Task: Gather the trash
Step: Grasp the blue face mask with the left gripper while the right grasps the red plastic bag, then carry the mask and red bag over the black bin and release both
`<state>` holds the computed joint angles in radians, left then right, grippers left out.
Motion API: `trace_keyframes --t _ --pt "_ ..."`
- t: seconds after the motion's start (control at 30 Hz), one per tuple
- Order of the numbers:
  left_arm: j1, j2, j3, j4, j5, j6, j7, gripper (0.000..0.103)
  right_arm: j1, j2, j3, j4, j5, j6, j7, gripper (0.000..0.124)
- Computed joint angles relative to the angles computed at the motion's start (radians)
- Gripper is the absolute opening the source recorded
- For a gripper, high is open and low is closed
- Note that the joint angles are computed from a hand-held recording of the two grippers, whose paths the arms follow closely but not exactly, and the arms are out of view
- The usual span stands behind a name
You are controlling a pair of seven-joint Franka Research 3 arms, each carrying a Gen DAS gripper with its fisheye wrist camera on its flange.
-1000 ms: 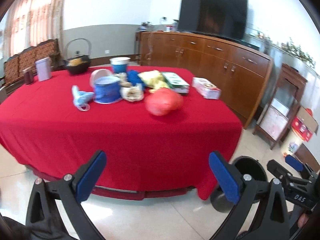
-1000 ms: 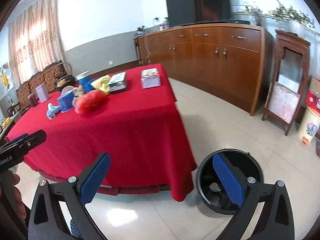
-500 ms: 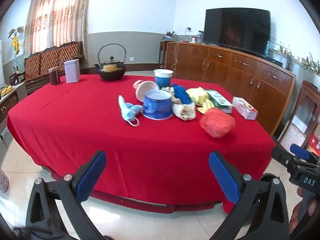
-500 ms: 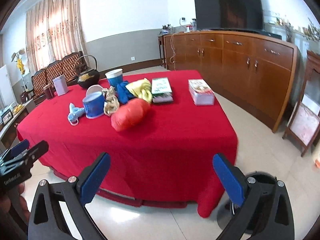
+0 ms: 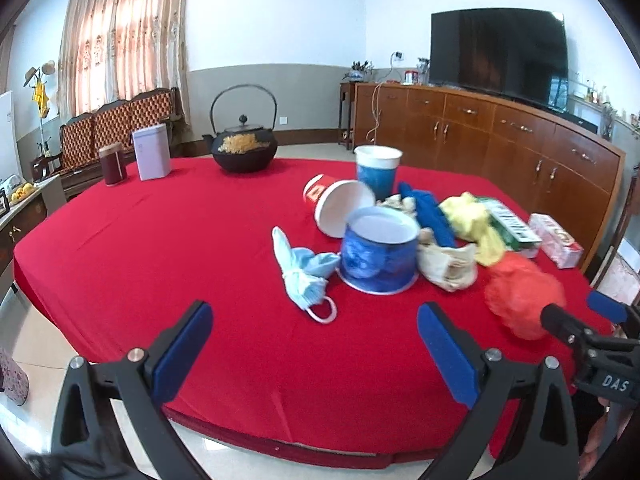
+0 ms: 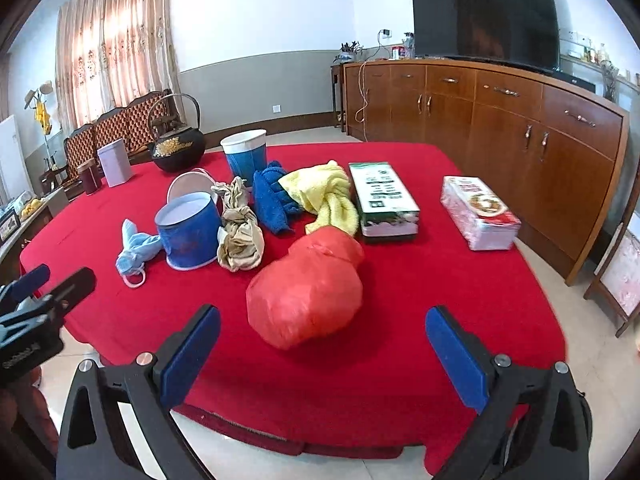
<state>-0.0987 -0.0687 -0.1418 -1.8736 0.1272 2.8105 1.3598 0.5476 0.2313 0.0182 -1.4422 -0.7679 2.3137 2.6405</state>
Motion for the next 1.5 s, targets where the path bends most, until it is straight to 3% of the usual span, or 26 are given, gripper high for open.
trace_keyframes --t 0.13,0.2,0.37,0.5,0.6,0.63,0.67,1.03,1.5 --pt "0.004 0.065 0.002 0.063 -0.065 -0.035 0.024 0.099 0.006 0.081 -0.012 0.090 0.028 -0.044 -0.052 0.103" --pt "0.008 0.102 -0.002 0.102 -0.061 -0.060 0.020 0.097 0.013 0.102 -0.026 0.108 0.034 -0.043 -0.059 0.094" --pt "0.014 0.162 -0.019 0.167 -0.081 -0.096 0.040 0.088 0.011 0.139 -0.051 0.136 0.084 -0.003 -0.079 0.050" --pt "0.019 0.195 -0.029 0.206 -0.103 -0.135 0.058 0.076 0.014 0.145 -0.072 0.138 0.089 0.035 -0.073 0.040" --pt "0.020 0.204 -0.028 0.216 -0.087 -0.136 0.048 0.052 0.016 0.140 -0.080 0.127 0.087 0.057 -0.068 0.040" --pt "0.024 0.204 -0.032 0.217 -0.096 -0.137 0.063 0.034 0.016 0.133 -0.082 0.116 0.084 0.069 -0.061 0.039" --pt "0.025 0.203 -0.033 0.216 -0.100 -0.137 0.066 0.031 0.018 0.126 -0.085 0.105 0.075 0.077 -0.052 0.039" --pt "0.019 0.096 -0.025 0.082 -0.096 -0.025 0.065 0.030 0.008 0.024 -0.062 -0.003 -0.006 0.113 0.024 0.038" --pt "-0.052 -0.034 -0.017 -0.003 -0.173 -0.036 0.151 0.030 -0.053 -0.149 0.038 -0.145 -0.114 0.065 0.106 0.038"
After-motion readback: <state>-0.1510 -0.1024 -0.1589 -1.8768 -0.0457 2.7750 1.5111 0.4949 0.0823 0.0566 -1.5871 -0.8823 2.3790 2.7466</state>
